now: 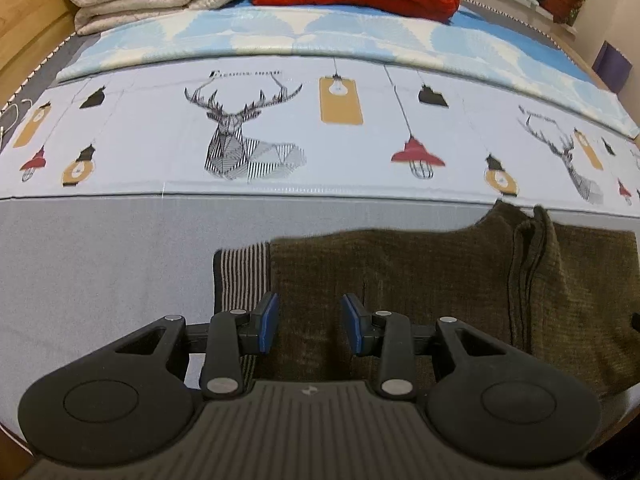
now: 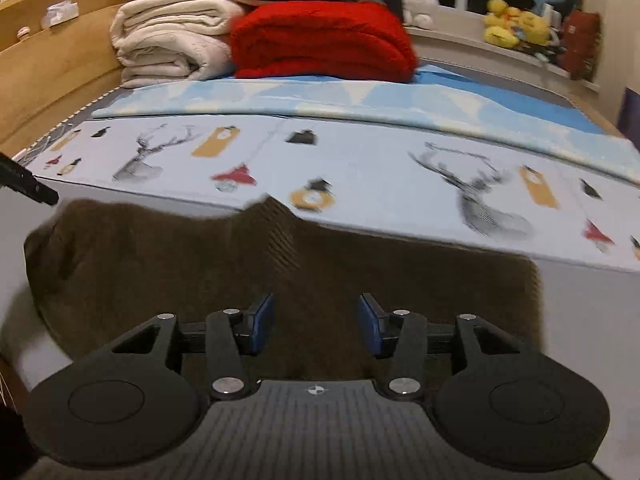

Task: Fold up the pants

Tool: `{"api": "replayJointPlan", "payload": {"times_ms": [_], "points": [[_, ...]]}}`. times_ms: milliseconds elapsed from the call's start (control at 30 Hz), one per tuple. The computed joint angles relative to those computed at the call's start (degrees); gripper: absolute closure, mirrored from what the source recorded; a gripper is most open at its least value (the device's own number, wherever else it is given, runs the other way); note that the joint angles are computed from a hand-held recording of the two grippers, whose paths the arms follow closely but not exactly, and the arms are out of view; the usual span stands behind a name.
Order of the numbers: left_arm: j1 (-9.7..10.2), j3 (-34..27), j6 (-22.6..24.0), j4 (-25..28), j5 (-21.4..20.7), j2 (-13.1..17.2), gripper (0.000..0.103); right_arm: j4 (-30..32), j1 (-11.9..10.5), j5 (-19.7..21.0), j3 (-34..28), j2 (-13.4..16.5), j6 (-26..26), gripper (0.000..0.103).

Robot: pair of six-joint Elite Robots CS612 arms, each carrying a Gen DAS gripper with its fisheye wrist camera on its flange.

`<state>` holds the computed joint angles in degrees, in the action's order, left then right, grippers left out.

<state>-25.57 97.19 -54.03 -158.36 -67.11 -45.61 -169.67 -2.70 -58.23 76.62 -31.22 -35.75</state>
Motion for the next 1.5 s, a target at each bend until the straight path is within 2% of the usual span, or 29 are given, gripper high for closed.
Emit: {"api": "replayJointPlan", "payload": {"times_ms": [33,100,167,200,300,333,367,433,500,633,700,800,967,1100,1167,1233,1300,1367,1433,1500], "points": [[-0.08,0.1,-0.3,0.5,-0.2,0.0,0.064,-0.3,-0.3,-1.4,0.1,0.1,0.7,0.055],[-0.13,0.6,-1.1,1.4,-0.9,-0.1,0.064,1.2,-0.3,-7.7,-0.1,0.2,2.3,0.055],[-0.11,1.6,-2.7,1.8,-1.5,-0.5,0.064,8.5,0.2,-15.7,-1.9,1.0,0.7,0.055],[-0.06,2.5,-4.2,1.4,-2.2,-0.8,0.064,10.7,0.1,-17.2,-2.5,1.2,0.9,0.056],[-0.01,6.0,-9.6,-1.9,-4.0,-2.0,0.064,7.3,-1.2,-12.3,-0.7,0.5,3.5,0.056],[-0.04,7.1,-11.1,-3.1,-4.5,-2.5,0.064,6.4,-1.5,-12.0,-0.3,0.3,3.1,0.056],[-0.02,8.2,-12.7,-4.6,-5.2,-2.8,0.064,7.7,-1.4,-14.0,-0.7,0.5,2.2,0.056],[0.04,10.0,-16.1,-7.4,-6.7,-3.0,0.058,9.7,-1.7,-14.5,-1.5,0.9,2.7,0.058],[0.07,11.7,-20.1,-11.8,-8.4,-2.5,0.053,7.3,-1.9,-12.9,-0.6,0.5,3.3,0.058],[0.23,12.9,-27.5,-18.4,-12.5,0.1,0.053,3.6,-2.8,-8.2,1.2,-0.2,4.3,0.056],[0.59,12.3,-29.2,-18.4,-13.5,1.0,0.049,4.1,-2.8,-8.2,1.0,-0.3,4.3,0.056],[1.18,12.0,-32.8,-21.3,-14.6,2.5,0.045,5.0,-2.6,-8.3,0.5,0.1,4.3,0.056],[1.64,11.4,-36.9,-22.6,-13.6,3.3,0.036,7.7,-2.1,-10.3,-0.9,0.8,4.0,0.056],[1.72,9.5,-37.5,-16.8,-13.2,2.9,0.036,8.8,-1.4,-13.3,-1.5,1.3,1.7,0.056],[1.46,8.0,-36.3,-11.8,-12.4,2.5,0.044,8.8,-1.1,-14.2,-1.8,1.5,1.1,0.055],[1.27,6.5,-35.6,-7.4,-11.9,2.1,0.064,9.1,-0.9,-14.7,-2.3,1.7,1.5,0.055],[0.84,5.6,-36.4,-3.2,-10.6,1.1,0.078,9.3,-0.8,-15.0,-2.5,1.8,1.8,0.055],[-0.28,4.0,-35.2,2.1,-6.5,-0.1,0.082,9.3,-0.7,-15.1,-2.6,1.8,1.8,0.055],[-2.08,1.7,-32.3,6.1,0.4,-0.8,0.084,9.0,-0.9,-14.5,-2.7,1.8,2.1,0.055],[-4.26,-0.9,-25.9,6.9,8.7,-0.8,0.084,7.7,-1.2,-12.6,-2.3,1.7,3.6,0.056]]}}
